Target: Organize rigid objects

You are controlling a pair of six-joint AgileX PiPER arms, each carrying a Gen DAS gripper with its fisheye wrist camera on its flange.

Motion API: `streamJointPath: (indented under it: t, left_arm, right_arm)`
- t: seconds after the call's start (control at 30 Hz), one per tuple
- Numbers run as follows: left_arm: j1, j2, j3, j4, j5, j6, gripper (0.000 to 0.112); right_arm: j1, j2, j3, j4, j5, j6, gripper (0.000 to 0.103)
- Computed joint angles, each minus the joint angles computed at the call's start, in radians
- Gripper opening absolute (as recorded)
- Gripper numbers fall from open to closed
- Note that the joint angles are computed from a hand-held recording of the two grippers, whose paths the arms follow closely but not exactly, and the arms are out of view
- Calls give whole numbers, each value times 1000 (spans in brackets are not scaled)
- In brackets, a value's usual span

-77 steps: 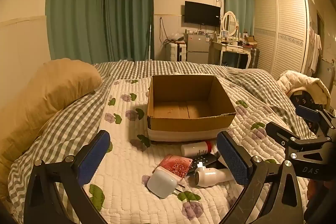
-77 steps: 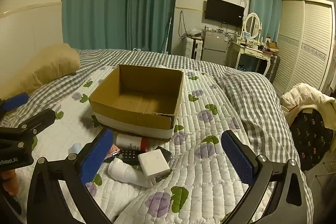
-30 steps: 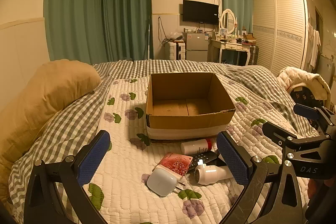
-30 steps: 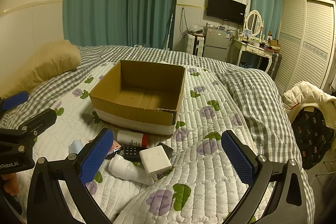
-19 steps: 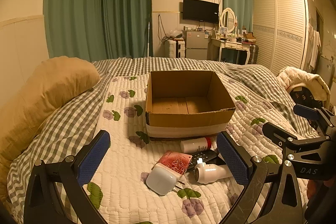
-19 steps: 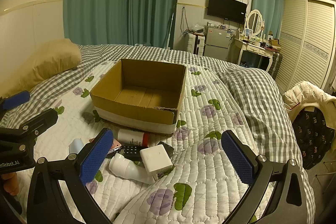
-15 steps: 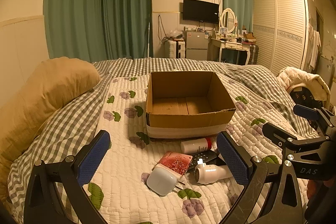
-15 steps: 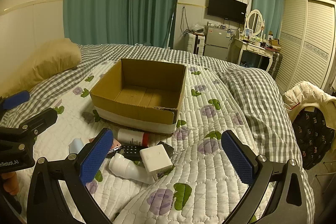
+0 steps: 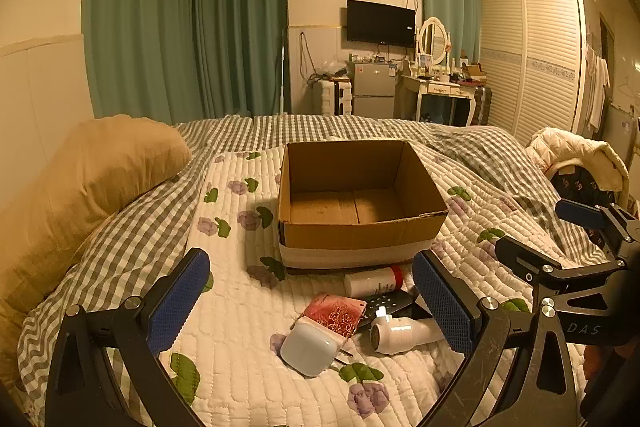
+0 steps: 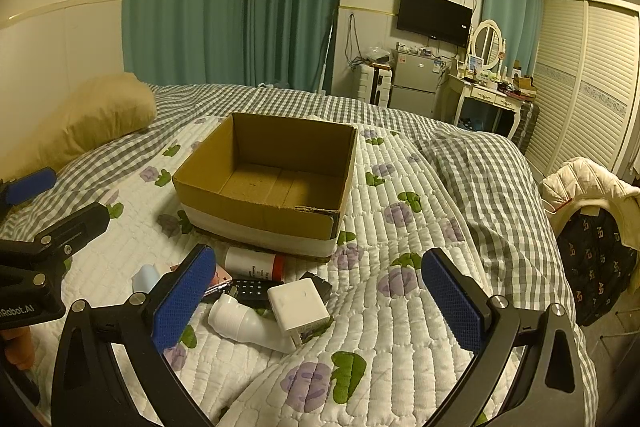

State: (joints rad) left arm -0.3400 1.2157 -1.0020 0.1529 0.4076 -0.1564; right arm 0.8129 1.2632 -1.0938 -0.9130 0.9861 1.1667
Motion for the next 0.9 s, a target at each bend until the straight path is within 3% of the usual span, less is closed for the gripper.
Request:
streamJointPath:
  t: [0.37, 0.5, 0.6, 0.83, 0.9]
  left_arm:
    - [-2, 8, -35, 2, 16, 15, 103]
    - [39, 54, -67, -64, 26, 88, 103]
    - [89, 136, -104, -170, 66, 202, 103]
    - [77, 280, -89, -127, 127, 203, 103]
    - [67, 299, -83, -98, 131, 183, 103]
  right_arm:
    - [-12, 18, -44, 24, 6, -64, 103]
    - [-72, 25, -69, 69, -38, -137, 103]
    - [-155, 68, -101, 152, -85, -248, 103]
    - [-318, 211, -106, 472, -194, -541, 103]
    - [-327, 233, -96, 503, -206, -562, 103]
